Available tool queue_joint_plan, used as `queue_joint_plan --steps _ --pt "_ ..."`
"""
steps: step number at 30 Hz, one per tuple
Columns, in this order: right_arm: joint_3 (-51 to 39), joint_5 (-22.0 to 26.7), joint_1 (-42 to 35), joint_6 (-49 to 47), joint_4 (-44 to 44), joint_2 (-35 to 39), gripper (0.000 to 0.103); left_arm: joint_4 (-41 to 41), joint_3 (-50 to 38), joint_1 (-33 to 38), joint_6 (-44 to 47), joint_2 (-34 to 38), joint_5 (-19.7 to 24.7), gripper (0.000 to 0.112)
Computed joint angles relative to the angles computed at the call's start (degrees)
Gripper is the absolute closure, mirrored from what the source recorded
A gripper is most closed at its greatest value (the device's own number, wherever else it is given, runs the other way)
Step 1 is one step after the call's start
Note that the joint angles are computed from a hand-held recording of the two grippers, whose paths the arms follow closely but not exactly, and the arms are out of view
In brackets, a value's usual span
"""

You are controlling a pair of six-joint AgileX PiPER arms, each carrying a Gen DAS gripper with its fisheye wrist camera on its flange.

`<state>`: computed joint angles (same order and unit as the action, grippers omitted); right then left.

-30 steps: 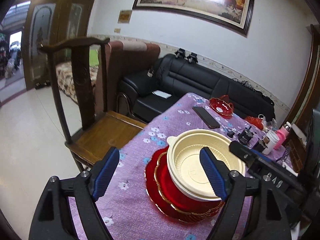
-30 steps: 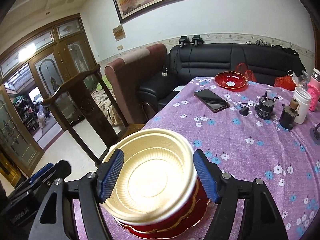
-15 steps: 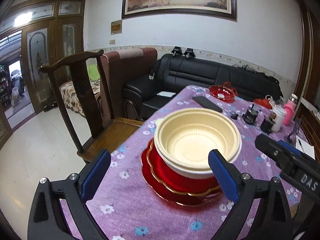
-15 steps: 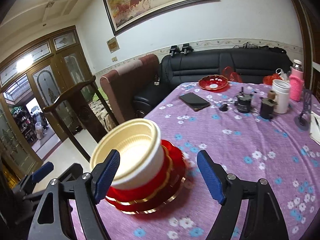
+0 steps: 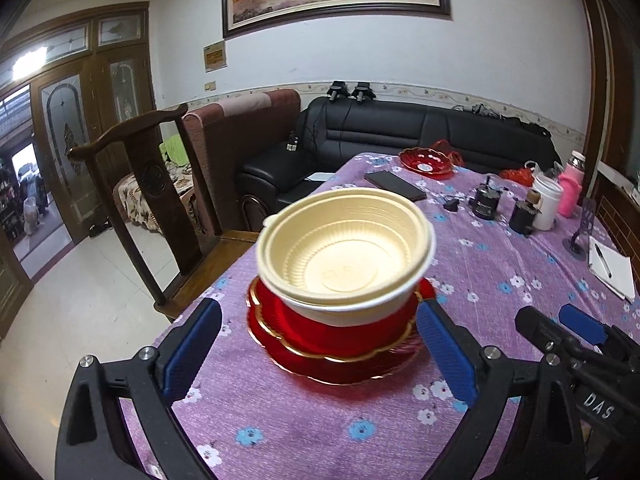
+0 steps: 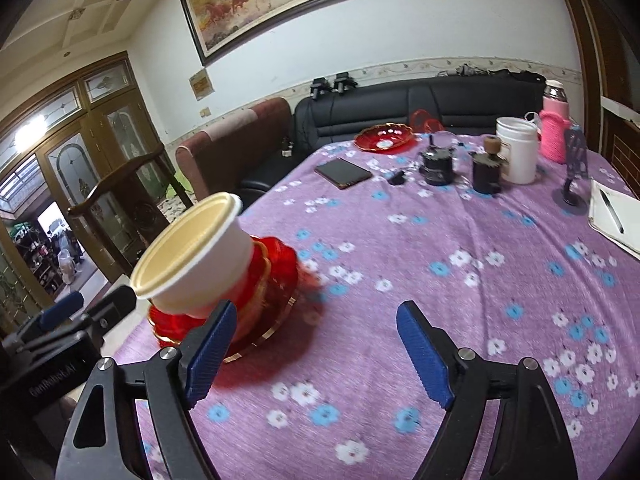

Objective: Organize plates and bowls
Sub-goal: 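Withdraw both grippers back from the finished stack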

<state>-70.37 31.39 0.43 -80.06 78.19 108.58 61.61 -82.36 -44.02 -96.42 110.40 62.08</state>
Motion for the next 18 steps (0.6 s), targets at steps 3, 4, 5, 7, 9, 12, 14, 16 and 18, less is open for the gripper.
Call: queue_joint_plan --steps 3,4,5,7,9,12,14,16,18 --pt "1.12 -0.26 -1.28 -2.76 1.38 -0.05 0.017 -0.30 -2.28 -0.81 1.58 1.79 0.67 0.014" --pt "1.33 -0.31 -1.63 -3.37 1.62 -0.07 0.017 -0.42 -3.21 -1.08 2.22 2.46 0.99 0.014" --pt "1.56 -0.43 -1.95 -4.04 1.93 -0.09 0.017 -0.60 -4.36 -1.28 3.00 3.22 1.40 0.014" --pt "1.86 -0.63 -2.46 -5.11 2.28 -0.08 0.016 -1.27 -6.37 -1.62 4.57 4.59 1.91 0.014" --pt "2.32 -0.87 -2.77 -6.12 2.58 -0.19 0.016 -2.06 -8.31 -1.89 6.11 6.02 2.22 0.014" --pt "2.87 -1.82 -2.94 -7.59 3.21 -0.10 0.015 -2.55 -10.51 -2.22 7.23 7.83 3.71 0.014" --pt "2.51 -1.29 -3.34 -6.90 2.39 0.50 0.015 -3.02 -10.87 -2.09 7.47 8.25 3.43 0.014" --pt "2.25 -1.25 -3.50 -6.39 1.88 1.02 0.015 -3.66 -11.37 -1.89 7.90 8.69 3.26 0.014" --pt "1.95 -1.26 -3.57 -5.80 1.34 1.56 0.015 -3.87 -11.61 -1.85 7.99 9.00 3.25 0.014"
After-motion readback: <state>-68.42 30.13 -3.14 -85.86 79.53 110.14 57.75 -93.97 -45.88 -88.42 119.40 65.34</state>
